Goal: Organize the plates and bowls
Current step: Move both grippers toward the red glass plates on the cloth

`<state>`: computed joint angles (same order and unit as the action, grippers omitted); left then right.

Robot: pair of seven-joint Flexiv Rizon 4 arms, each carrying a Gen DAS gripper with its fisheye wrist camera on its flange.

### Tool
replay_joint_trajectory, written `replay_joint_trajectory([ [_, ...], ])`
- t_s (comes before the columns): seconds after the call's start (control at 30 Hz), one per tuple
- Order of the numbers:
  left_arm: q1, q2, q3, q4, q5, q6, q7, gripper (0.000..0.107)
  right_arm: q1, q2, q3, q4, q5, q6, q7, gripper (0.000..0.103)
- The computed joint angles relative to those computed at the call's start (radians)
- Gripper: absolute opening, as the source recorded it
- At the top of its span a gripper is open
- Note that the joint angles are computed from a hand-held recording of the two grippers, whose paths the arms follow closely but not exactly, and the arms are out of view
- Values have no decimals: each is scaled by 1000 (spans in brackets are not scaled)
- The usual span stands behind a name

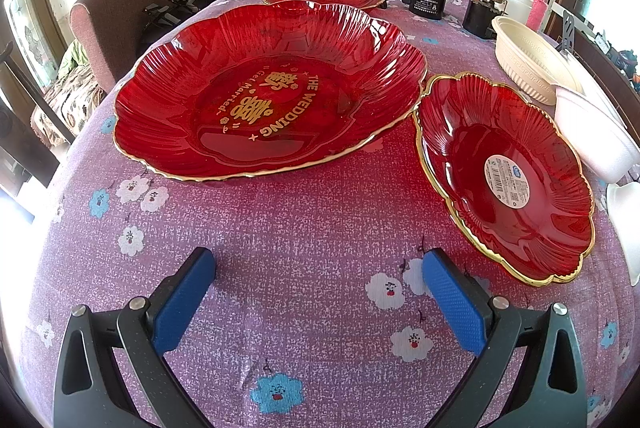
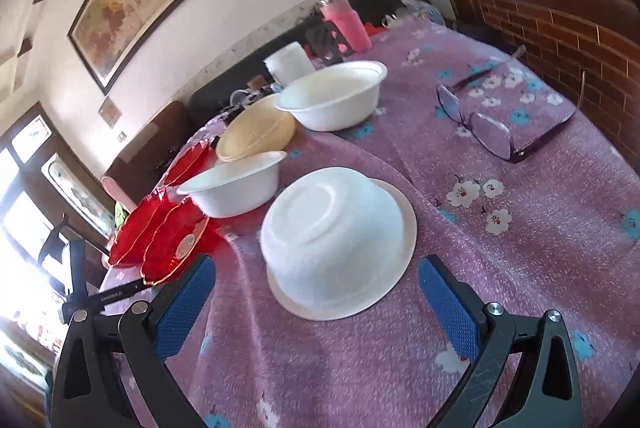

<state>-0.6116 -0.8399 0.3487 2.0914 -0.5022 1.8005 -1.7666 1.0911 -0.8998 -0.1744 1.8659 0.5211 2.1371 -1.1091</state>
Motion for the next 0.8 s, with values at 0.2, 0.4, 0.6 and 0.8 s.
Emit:
replay_joint_trajectory([
  [0.2,15,31,-28,62,7,85,-27,103,-35,20,83,-12,-84,77,-54,102],
  [0.4,290,104,-280,256,164,420,-129,103,-38,20,127,-62,-164,44,-132,102],
  [0.6,227,168,-260,398,-1,543,-54,103,-101,-4,200,-148,-326,-54,-88,102],
  [0.8,352,190,-310,486,77,652,-121,103,-139,-20,239,-262,-517,-210,-19,102],
])
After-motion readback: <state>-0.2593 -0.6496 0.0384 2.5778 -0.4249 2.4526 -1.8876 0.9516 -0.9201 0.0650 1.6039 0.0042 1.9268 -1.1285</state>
